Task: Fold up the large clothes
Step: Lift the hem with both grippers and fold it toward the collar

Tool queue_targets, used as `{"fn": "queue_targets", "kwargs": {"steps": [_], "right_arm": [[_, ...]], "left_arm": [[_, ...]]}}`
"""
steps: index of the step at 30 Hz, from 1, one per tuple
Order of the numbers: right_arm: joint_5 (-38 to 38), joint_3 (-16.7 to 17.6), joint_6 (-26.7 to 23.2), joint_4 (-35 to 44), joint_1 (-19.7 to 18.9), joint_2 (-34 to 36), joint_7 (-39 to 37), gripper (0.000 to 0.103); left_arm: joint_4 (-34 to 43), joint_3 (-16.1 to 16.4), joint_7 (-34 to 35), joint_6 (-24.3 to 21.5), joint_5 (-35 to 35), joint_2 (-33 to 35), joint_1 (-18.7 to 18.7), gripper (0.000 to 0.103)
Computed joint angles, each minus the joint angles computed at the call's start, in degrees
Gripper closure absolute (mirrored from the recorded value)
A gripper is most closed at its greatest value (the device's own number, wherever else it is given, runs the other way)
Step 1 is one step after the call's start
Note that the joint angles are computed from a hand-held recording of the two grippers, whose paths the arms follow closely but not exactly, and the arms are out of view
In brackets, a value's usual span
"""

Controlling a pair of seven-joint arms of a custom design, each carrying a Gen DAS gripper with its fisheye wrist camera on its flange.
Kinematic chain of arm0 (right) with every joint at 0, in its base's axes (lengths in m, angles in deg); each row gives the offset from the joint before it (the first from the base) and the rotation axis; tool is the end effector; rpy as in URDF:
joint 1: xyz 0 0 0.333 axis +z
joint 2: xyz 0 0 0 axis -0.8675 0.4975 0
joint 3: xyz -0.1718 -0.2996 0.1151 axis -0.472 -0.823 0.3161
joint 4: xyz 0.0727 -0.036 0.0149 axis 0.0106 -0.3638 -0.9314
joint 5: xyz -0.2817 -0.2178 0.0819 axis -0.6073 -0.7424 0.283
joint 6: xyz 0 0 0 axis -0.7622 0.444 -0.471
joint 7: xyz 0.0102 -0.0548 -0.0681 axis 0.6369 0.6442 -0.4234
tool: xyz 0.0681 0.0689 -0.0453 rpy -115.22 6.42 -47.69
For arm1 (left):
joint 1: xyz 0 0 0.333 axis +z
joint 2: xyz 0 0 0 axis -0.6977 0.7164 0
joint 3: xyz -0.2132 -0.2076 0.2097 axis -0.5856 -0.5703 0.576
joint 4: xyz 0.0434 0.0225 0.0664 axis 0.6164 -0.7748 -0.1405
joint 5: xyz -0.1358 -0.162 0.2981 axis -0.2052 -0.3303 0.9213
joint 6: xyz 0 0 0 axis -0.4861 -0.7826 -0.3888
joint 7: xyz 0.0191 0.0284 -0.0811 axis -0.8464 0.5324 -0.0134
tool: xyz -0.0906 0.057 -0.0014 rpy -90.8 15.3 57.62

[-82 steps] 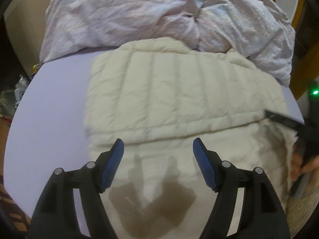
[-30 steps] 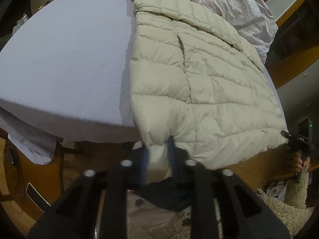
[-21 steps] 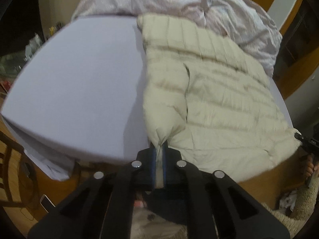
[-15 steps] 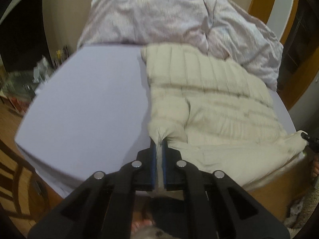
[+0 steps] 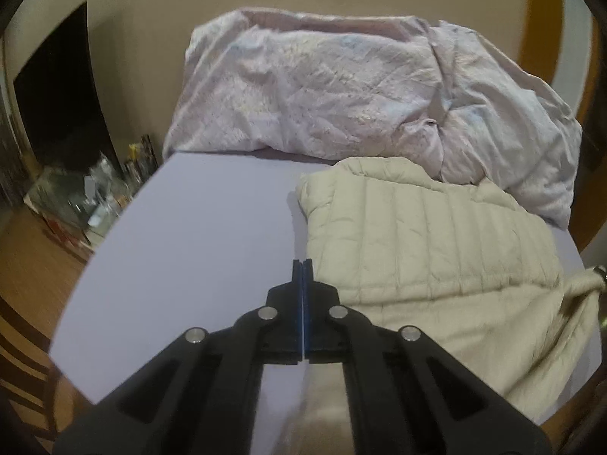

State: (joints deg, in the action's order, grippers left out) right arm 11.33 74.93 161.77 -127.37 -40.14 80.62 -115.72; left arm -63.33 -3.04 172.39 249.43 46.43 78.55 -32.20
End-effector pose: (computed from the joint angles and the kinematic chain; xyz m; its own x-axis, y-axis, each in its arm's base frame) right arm 0.5454 0.2244 0.4839 -0.2645 -0.8722 -0.4115 -0.5966 0.4832 -0.6407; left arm 0.7045 0.0354 0.5031 -0.2031 -0.9764 0.0726 -0.7173 0.0979 -0.6899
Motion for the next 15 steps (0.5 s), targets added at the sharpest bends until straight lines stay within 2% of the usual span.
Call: {"fn": "queue_targets", "kwargs": {"steps": [3,8,10,11,12,14,15], "right_arm": [[5.9,0.7,-1.75,2.98,-0.5,3.18,-5.39,0.094],[13.51,-0.63,-2.44,5.97,0.34,6.58,-11.95,0.095],[15.44,-1.52,-2.47,6.55,1.04,7.44,-13.59,0.095],[16.46,-1.9,-2.42,6.74,1.38,7.73,-14.43,0.095],[17.45,-2.33,-2.27,6.79,1.71,8.06,-15.12,0.095],[18.91,-3.48,-1.86,6.8,2.68,8.42,-15.94,0.095],[19.52,-4.05,-1.59,6.72,3.14,8.55,-16.17,0.095]], "left_arm": [[3.76,1.75,-3.11,-5.34,3.25,3.14,-1.84,0.103],[1.87,-0.59,1.33,-7.26,-0.1,1.88,1.7,0.1],[1.76,-1.04,3.04,-9.89,-2.7,1.15,3.43,0.083],[1.46,-0.86,3.52,-10.84,-4.0,0.69,4.03,0.069],[1.46,-0.43,3.63,-11.4,-4.63,0.54,4.0,0.063],[1.95,-0.05,4.48,-14.87,-6.52,0.39,4.93,0.063],[2.91,0.25,4.31,-18.1,-7.26,0.7,5.33,0.062]]}}
